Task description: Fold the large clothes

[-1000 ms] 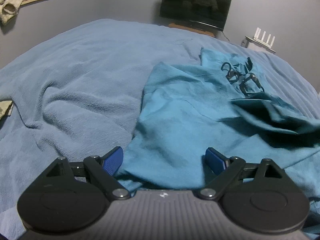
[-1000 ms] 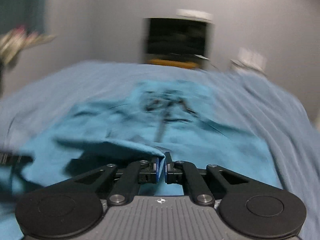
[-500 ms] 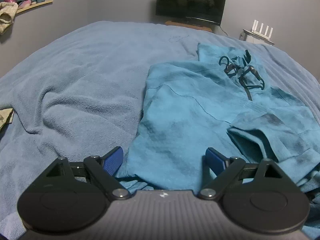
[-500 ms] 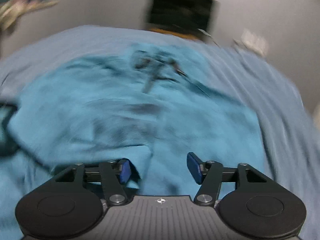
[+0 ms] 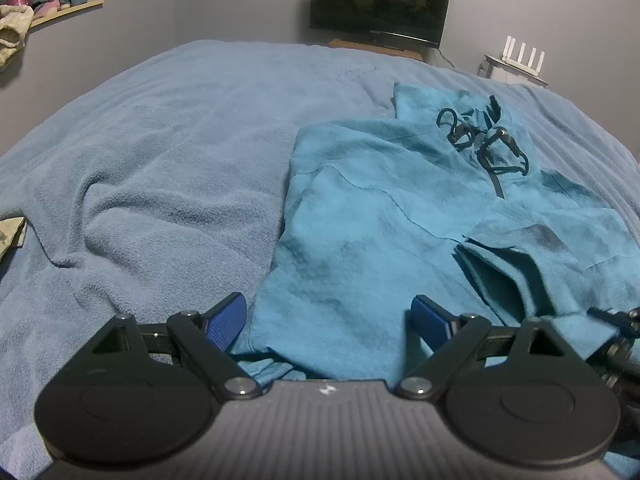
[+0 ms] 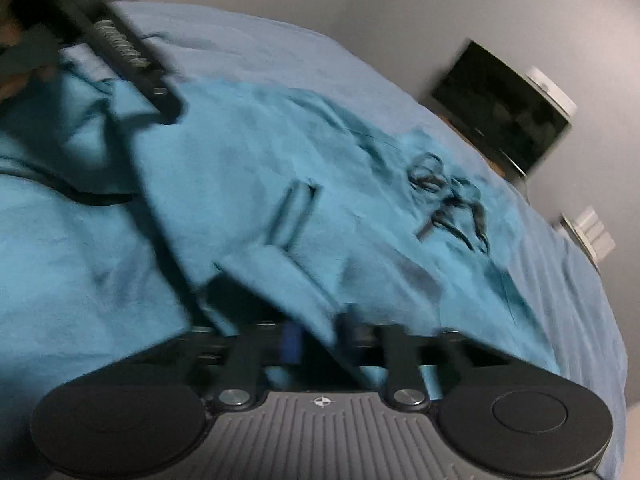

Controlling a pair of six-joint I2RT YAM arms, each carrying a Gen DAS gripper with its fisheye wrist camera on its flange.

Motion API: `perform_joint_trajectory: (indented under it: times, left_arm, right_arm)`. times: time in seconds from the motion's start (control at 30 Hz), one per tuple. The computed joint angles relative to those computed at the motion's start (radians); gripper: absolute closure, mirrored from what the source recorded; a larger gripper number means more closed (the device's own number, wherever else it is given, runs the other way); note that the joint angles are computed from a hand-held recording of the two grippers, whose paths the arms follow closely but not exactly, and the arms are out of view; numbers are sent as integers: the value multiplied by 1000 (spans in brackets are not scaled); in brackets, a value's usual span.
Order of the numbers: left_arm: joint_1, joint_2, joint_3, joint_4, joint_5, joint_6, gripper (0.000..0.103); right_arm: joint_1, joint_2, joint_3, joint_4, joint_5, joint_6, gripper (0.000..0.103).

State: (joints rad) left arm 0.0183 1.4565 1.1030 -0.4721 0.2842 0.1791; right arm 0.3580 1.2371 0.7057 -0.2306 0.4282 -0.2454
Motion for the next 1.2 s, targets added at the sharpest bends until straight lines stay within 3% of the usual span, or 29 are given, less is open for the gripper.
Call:
perform_joint_trajectory:
  times: [0.17, 0.4, 0.47, 0.53, 0.63, 0.8, 0.83, 0.93, 1.07, 1.2]
  left_arm:
    - [2, 1, 1, -2, 2, 1, 14]
    - [3, 7, 8, -13, -2, -1, 14]
    - [1, 12, 12, -15, -4, 0, 14]
    - [-3, 15, 14, -19, -11, 0, 14]
    - [-10, 25, 22, -28, -23, 2, 14]
    - [-23, 37, 32, -40, -46, 5, 14]
    - [-25, 39, 33, -42, -50, 5, 14]
    - [-33, 43, 36, -48, -62, 8, 14]
    - [-49, 50, 39, -51, -81, 25, 14]
    - [-67, 67, 50, -62, -114, 34, 14]
  right_arm:
    - [-108, -162, -47, 17, -68, 167, 98]
    - [-522, -276, -38, -7, -272, 568, 95]
    - [-629, -257, -34, -33, -305, 643, 75]
    - [-744, -219, -45, -34, -370, 700, 64]
    - [-878, -136, -67, 2, -516, 764, 56]
    - [-932, -67, -124, 102, -615, 861, 61]
    - [-938, -66, -132, 119, -644, 867, 77]
    - [-928, -108, -161, 158, -634, 843, 91]
    - [-916, -196, -175, 201, -569, 789, 92]
    - [-916, -33, -95, 129, -553, 762, 82]
